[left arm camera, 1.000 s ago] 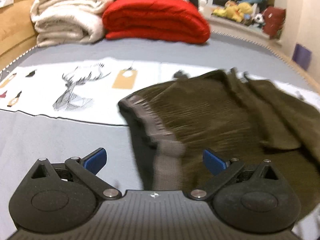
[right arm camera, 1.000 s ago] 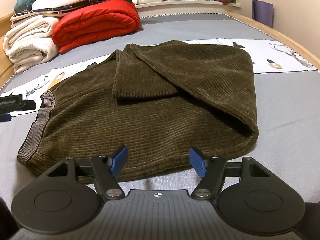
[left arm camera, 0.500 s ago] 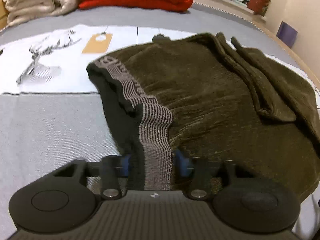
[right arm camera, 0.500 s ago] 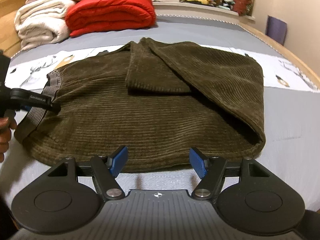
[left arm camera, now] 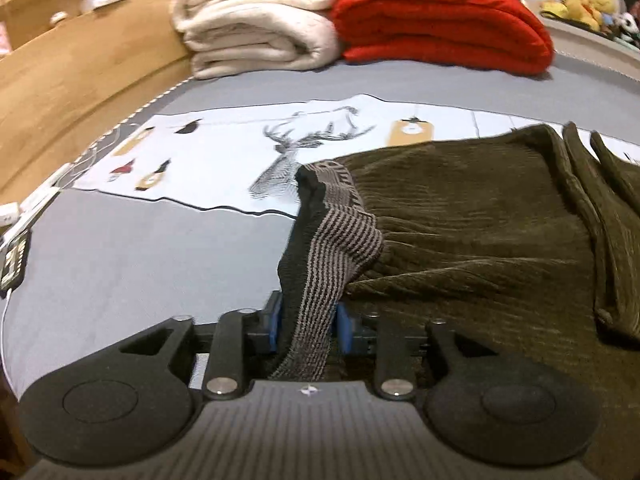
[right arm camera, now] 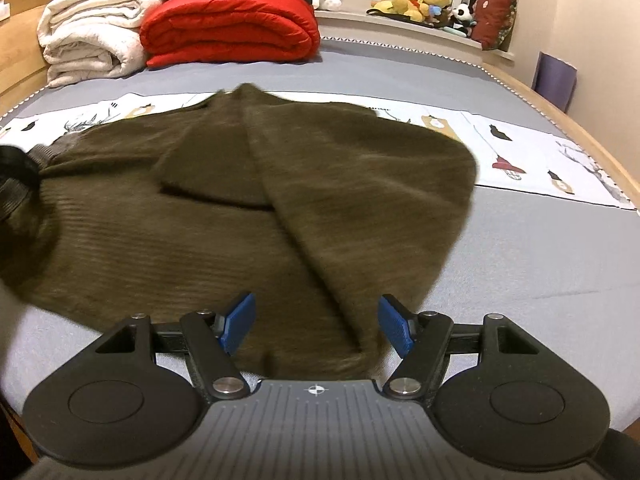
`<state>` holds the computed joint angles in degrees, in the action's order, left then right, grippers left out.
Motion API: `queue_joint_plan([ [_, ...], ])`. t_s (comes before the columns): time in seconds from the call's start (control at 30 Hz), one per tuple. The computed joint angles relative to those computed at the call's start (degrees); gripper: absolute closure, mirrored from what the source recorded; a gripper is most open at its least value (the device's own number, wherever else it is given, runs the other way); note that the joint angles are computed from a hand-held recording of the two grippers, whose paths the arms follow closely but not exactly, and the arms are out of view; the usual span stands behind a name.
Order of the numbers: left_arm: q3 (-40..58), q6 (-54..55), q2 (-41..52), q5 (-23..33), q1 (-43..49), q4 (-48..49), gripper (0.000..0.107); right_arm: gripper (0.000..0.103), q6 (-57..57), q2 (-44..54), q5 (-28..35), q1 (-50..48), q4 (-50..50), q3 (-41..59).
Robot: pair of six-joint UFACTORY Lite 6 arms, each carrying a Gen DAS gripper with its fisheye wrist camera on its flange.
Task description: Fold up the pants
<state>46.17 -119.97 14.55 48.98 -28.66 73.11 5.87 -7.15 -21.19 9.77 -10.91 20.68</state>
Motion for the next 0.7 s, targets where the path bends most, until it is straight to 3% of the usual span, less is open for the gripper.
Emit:
queue_joint_plan([
  [0.07, 0.62, -2.14, 0.14, 4.89, -2.64, -0.75, 0.043, 0.033, -0.6, 1.04, -0.15, 0.05, 0.99, 1.06],
  [0.1, 1.7, -3.6, 1.14, 10.61, -5.1, -1.46, 0.035, 0.033, -1.38, 1.77, -0.15, 0.27, 2.05, 1.87],
  [0.13, 2.6, -5.06, 1.78, 16.16, -7.23, -1.27, 0.02, 0.033, -3.32, 2.54, -0.29, 0.75, 4.33, 2.73],
  [0.2, 1.89, -9.05, 0.17, 20.57, -10.24, 1.88, 0.016, 0.032, -10.35, 4.63, -1.39, 2.9, 12.0, 4.86],
  [0.27, -0.4, -11.9, -3.02, 16.97, -11.71, 6.23, 0.016, 0.03, -16.84, 8.35, -2.43, 5.38, 18.64, 8.94],
  [0.43, -6.38, -23.35, -8.57, -6.55, -9.49, 23.15, 0.017, 0.025, -32.39, 21.03, -2.45, 10.39, 32.14, 24.3],
  [0.6, -2.82, -24.28, -3.21, -14.98, -8.76, 28.62, 0.04, 0.024, -45.48, 33.85, 0.71, 12.22, 41.98, 39.92],
  [0.7, -1.97, -27.24, -0.24, -20.04, -6.45, 31.72, 0.067, 0.024, -56.42, 40.11, 3.33, 13.28, 50.25, 47.38],
])
